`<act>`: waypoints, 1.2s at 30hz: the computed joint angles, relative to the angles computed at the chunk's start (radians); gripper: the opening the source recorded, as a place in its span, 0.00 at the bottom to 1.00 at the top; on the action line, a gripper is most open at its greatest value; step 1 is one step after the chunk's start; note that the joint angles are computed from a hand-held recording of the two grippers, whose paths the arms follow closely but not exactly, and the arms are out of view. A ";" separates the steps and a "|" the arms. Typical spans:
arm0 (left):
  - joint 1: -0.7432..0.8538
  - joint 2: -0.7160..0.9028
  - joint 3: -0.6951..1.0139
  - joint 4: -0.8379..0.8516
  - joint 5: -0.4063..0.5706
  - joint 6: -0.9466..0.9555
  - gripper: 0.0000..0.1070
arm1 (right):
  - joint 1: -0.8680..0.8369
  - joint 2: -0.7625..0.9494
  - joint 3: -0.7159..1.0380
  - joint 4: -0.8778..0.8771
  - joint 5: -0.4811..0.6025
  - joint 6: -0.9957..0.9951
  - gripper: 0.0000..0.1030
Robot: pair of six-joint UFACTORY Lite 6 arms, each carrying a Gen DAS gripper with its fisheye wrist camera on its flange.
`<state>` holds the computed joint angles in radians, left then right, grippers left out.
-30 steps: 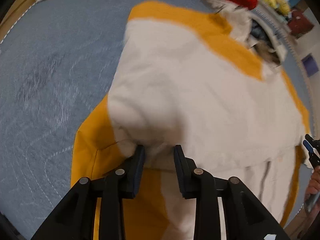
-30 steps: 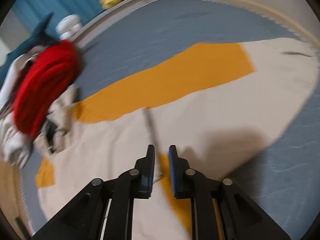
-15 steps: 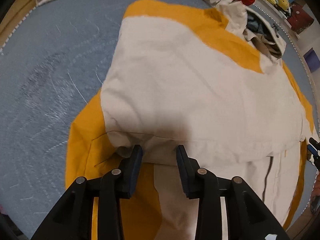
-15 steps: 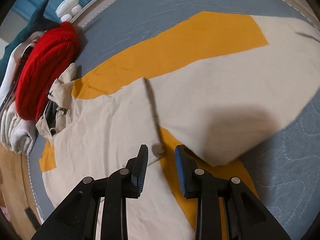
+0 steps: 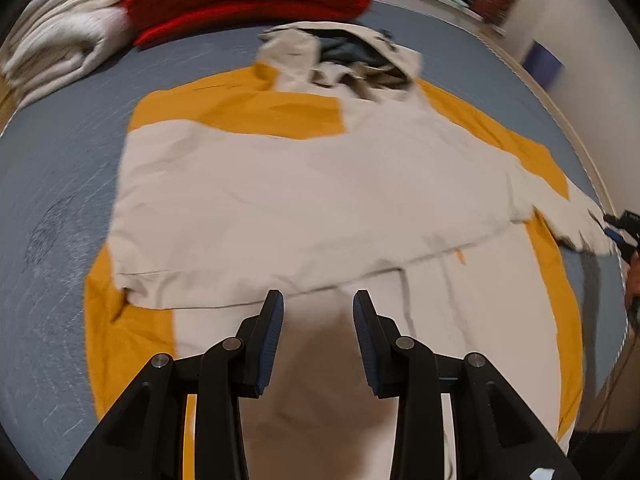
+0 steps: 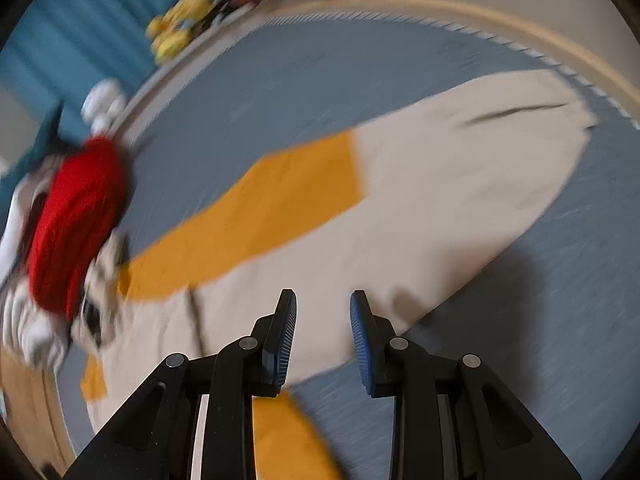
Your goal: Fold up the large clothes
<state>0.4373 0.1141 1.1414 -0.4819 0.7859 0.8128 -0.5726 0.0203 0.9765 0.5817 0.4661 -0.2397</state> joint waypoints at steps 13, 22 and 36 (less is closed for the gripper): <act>-0.093 0.075 0.023 -0.040 -0.039 -0.051 0.31 | -0.435 0.408 0.309 0.239 0.084 -0.394 0.34; -0.101 0.090 0.028 -0.034 -0.050 -0.060 0.31 | -0.496 0.600 0.438 0.310 0.116 -0.420 0.34; -0.080 0.084 0.021 -0.031 -0.053 -0.038 0.31 | -0.538 0.736 0.560 0.565 0.129 -0.591 0.34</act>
<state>0.3576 0.1978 1.1621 -0.5130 0.7326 0.7750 -1.1106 0.7562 1.5365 1.1471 0.5953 -0.8303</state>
